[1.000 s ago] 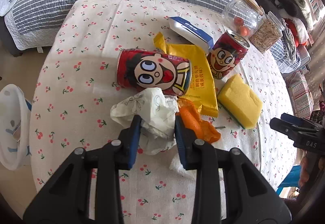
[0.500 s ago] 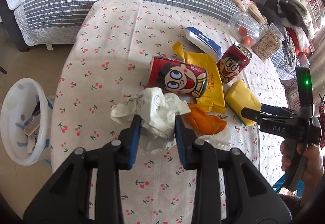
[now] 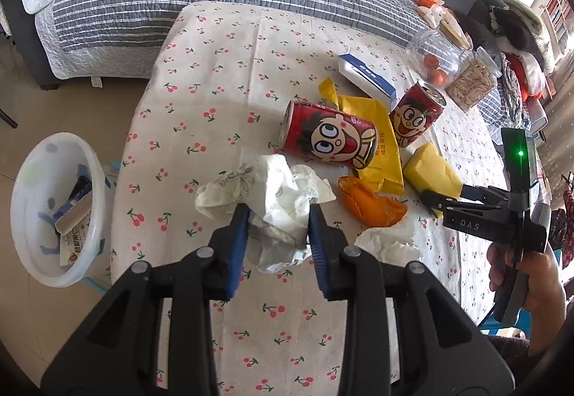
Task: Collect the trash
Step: 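Grasp the crumpled white tissue with the left gripper while the right gripper grasps the yellow sponge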
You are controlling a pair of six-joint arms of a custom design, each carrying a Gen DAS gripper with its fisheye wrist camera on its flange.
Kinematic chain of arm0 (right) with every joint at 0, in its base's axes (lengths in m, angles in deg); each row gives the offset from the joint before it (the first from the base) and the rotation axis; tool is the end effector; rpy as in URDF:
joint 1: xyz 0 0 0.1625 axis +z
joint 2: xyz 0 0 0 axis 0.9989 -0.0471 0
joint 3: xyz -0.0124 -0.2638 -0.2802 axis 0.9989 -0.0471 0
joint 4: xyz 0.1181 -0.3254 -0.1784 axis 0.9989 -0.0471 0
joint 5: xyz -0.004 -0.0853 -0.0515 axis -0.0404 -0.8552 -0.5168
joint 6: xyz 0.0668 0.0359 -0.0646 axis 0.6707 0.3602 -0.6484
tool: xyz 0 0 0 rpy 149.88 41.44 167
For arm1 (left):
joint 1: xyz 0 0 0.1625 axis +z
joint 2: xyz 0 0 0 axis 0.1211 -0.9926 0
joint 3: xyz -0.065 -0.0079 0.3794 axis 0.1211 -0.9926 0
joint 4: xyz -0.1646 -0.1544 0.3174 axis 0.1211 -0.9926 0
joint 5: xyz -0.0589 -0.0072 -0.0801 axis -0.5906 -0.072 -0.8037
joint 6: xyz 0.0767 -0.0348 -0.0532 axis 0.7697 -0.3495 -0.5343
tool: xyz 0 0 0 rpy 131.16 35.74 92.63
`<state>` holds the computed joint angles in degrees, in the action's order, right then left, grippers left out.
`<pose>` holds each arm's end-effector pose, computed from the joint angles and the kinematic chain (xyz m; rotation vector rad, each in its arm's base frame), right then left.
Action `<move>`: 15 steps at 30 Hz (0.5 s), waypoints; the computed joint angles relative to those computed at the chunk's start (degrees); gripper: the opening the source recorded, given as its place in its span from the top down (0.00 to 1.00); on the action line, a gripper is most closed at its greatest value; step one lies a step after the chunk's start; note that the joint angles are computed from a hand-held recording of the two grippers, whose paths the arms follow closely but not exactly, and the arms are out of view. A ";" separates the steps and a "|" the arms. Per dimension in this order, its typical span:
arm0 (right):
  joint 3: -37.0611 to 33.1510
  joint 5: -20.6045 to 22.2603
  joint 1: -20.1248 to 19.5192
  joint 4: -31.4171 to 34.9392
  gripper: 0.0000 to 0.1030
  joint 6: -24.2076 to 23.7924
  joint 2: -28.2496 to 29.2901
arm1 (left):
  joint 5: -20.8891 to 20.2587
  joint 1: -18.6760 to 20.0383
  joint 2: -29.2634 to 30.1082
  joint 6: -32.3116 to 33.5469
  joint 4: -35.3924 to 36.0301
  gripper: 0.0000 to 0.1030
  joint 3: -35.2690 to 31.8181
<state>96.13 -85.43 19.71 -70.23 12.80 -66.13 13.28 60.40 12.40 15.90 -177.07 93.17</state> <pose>0.2537 -0.6128 -0.0777 0.2809 -2.3569 0.3283 -0.0192 -0.5564 0.2160 0.1392 2.4952 -0.6289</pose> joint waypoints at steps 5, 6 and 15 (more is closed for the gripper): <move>2.60 -0.33 1.01 -0.73 0.36 -0.46 -1.80 | 0.09 -0.29 -2.09 0.06 -0.50 0.66 1.62; 3.33 -0.49 1.32 -1.14 0.36 -0.51 -2.28 | 0.14 -0.32 -2.65 0.15 -0.63 0.66 2.03; 9.57 0.44 4.18 -6.53 0.37 -1.65 -6.45 | 1.43 -0.21 -7.20 0.23 -1.55 0.66 4.78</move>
<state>105.70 -84.99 23.89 -76.76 11.14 -72.57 14.71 60.19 5.20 16.14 -178.62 97.94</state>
